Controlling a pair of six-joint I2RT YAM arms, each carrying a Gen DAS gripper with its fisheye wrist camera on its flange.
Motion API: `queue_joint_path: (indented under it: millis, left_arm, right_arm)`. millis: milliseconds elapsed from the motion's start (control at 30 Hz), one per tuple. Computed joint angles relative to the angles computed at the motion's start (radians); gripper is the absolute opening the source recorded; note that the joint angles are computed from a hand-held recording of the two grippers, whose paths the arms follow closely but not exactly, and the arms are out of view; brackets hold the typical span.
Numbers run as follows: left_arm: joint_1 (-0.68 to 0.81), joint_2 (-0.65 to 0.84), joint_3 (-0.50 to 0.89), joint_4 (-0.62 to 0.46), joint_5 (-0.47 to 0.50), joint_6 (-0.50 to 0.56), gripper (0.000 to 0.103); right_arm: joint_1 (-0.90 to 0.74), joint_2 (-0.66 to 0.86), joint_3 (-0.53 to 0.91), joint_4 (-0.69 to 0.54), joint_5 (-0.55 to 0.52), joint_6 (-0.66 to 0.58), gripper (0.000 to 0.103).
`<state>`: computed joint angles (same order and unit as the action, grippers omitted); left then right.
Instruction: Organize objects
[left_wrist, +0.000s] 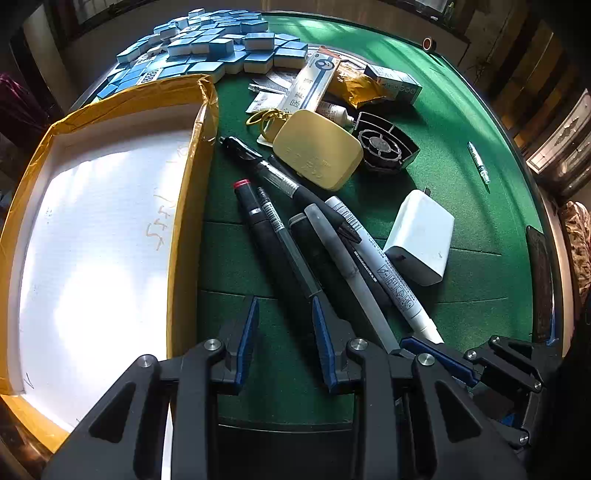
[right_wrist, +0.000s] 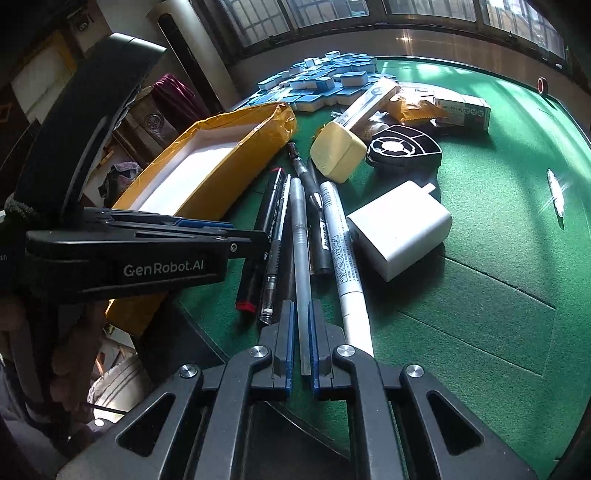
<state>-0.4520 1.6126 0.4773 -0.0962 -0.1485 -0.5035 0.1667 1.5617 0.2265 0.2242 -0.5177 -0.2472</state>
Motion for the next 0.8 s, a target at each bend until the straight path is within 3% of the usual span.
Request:
queue_joint_path:
  millis: [33, 133, 200, 500, 700, 800]
  left_arm:
    - [-0.007, 0.014, 0.014, -0.009, -0.007, 0.004, 0.028]
    - [-0.003, 0.032, 0.035, -0.008, -0.015, 0.036, 0.026]
    - [-0.004, 0.033, 0.034, -0.007, -0.028, 0.055, 0.016]
    - [-0.02, 0.03, 0.012, -0.007, -0.07, 0.072, 0.015]
    - [-0.104, 0.102, 0.027, 0.029, -0.222, 0.063, 0.016]
    - [-0.087, 0.074, 0.003, 0.05, -0.202, 0.072, 0.015]
  right_arm:
    - [-0.013, -0.006, 0.009, -0.041, -0.019, -0.009, 0.007]
    - [-0.007, -0.002, -0.008, 0.002, -0.002, -0.003, 0.007]
    - [-0.014, 0.006, -0.017, 0.028, 0.002, -0.001, 0.007]
    - [-0.027, 0.052, -0.016, 0.089, -0.011, 0.045, 0.007]
    - [-0.005, 0.099, 0.023, 0.107, -0.023, 0.101, 0.009]
    - [0.004, 0.153, 0.058, 0.102, -0.045, 0.108, 0.009]
